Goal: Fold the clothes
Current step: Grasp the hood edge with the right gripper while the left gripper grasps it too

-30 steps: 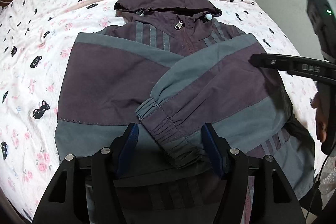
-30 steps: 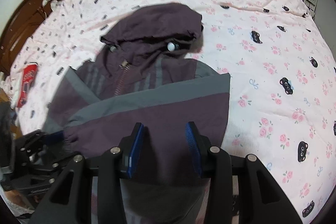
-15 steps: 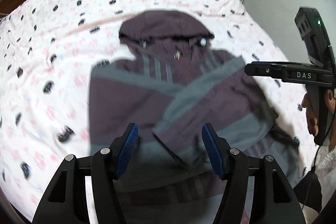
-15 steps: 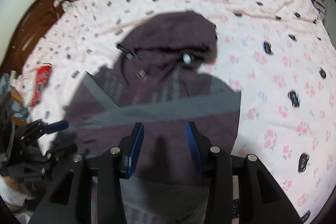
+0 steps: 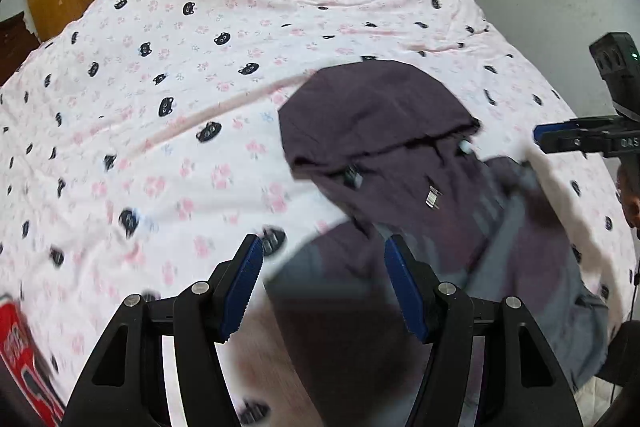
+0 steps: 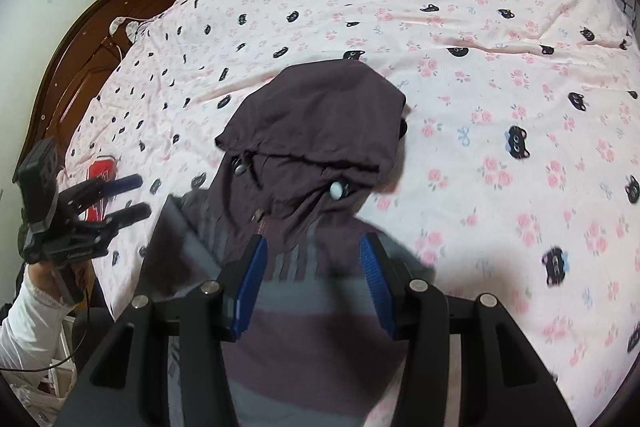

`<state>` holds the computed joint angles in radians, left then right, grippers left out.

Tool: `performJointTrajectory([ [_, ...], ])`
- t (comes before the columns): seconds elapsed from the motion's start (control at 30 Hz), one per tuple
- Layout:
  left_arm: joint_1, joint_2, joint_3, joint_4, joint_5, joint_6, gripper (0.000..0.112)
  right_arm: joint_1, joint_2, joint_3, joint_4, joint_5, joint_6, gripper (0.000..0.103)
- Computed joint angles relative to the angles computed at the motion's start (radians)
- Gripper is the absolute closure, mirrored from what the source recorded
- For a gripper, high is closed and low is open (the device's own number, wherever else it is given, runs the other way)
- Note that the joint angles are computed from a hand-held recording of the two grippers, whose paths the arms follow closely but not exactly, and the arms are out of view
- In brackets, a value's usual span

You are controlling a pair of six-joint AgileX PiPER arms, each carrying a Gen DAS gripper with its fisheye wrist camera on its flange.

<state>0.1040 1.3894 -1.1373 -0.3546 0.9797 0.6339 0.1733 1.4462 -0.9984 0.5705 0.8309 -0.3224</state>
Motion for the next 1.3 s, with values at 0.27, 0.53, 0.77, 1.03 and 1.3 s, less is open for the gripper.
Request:
performJointTrajectory([
  [0.27, -0.031, 0.191, -0.121, 0.022, -0.053, -0.011, 0.054, -0.040, 0.180, -0.120, 0.045, -0.003, -0.062, 0.053],
  [0.53, -0.012, 0.318, -0.246, -0.063, -0.026, 0.011, 0.054, -0.063, 0.283, -0.186, 0.079, 0.006, -0.112, 0.053],
  [0.77, 0.029, 0.464, -0.398, -0.157, 0.054, -0.006, 0.054, -0.120, 0.366, -0.247, 0.192, 0.038, -0.173, 0.053],
  [1.03, 0.063, 0.603, -0.533, -0.206, 0.127, -0.036, 0.054, -0.145, 0.480, -0.336, 0.246, 0.065, -0.181, 0.053],
  [1.3, 0.072, 0.681, -0.597, -0.235, 0.158, -0.029, 0.054, -0.166, 0.572, -0.387, 0.314, 0.084, -0.224, 0.053],
])
